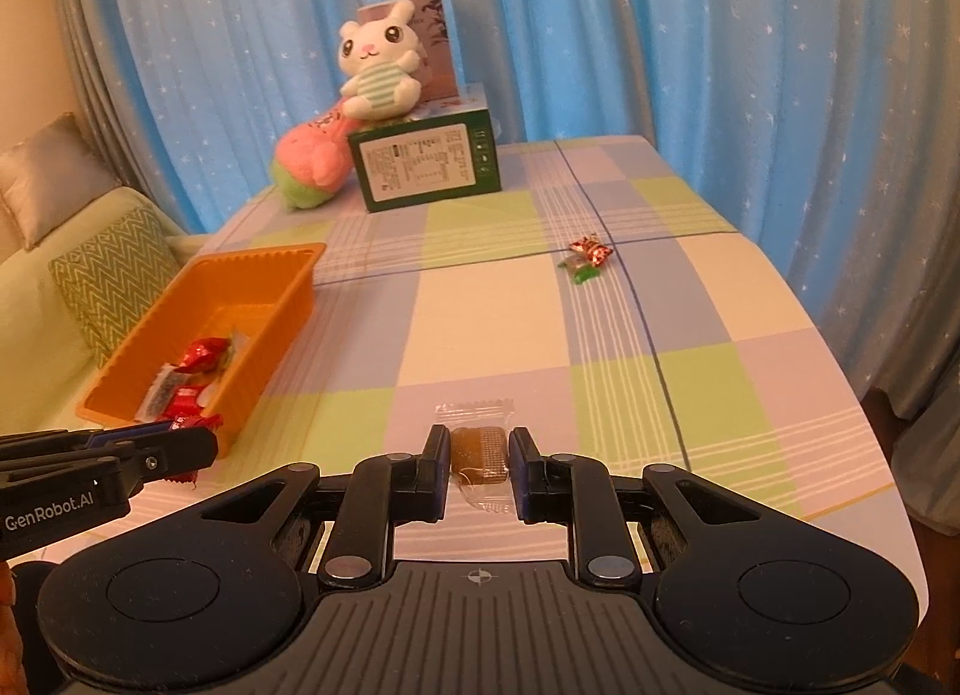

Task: Organize snacks
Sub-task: 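Carry both candies toward the orange tray, then lower the red candy in the left gripper while the right lowers the caramel into the tray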

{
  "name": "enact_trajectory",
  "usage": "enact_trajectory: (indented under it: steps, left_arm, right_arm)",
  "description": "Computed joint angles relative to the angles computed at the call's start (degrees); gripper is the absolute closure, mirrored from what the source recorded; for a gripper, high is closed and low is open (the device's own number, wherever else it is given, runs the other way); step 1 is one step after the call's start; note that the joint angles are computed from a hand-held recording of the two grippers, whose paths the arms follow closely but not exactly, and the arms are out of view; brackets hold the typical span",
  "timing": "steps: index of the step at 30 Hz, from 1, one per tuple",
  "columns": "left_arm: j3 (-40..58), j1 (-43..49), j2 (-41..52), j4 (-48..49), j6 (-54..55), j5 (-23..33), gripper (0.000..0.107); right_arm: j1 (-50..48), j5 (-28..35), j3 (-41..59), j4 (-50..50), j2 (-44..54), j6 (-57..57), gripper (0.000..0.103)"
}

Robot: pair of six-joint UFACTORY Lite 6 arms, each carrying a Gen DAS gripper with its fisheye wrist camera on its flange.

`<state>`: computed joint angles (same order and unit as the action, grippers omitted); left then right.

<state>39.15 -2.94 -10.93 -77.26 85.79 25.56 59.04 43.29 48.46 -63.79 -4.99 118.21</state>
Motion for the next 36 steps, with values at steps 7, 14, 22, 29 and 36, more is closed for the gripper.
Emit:
enact_trajectory:
  steps: [7, 14, 22, 29, 36]
  left_arm:
    - [-0.73, 4.97, -2.20, 3.29, -1.43, 2.68, 0.089]
    - [0.57, 11.42, -2.44, 5.98, -1.98, 6.05, 0.089]
    - [2.46, 18.04, -2.17, 8.08, -2.33, 9.50, 0.089]
    - [3.52, 21.93, -1.35, 8.45, -1.40, 11.10, 0.089]
    - [4.81, 24.42, 0.22, 8.37, -0.66, 11.87, 0.089]
  right_arm:
    - [1.35, -0.04, 3.88, 0.12, 2.84, -0.63, 0.082]
    - [2.11, -1.29, 10.04, -0.34, 7.97, -2.35, 0.082]
    - [2.59, -2.68, 17.32, -0.44, 13.89, -5.17, 0.082]
    - [2.54, -3.93, 22.27, -0.01, 18.15, -7.29, 0.082]
    - [2.11, -4.84, 25.42, 0.27, 20.76, -8.85, 0.082]
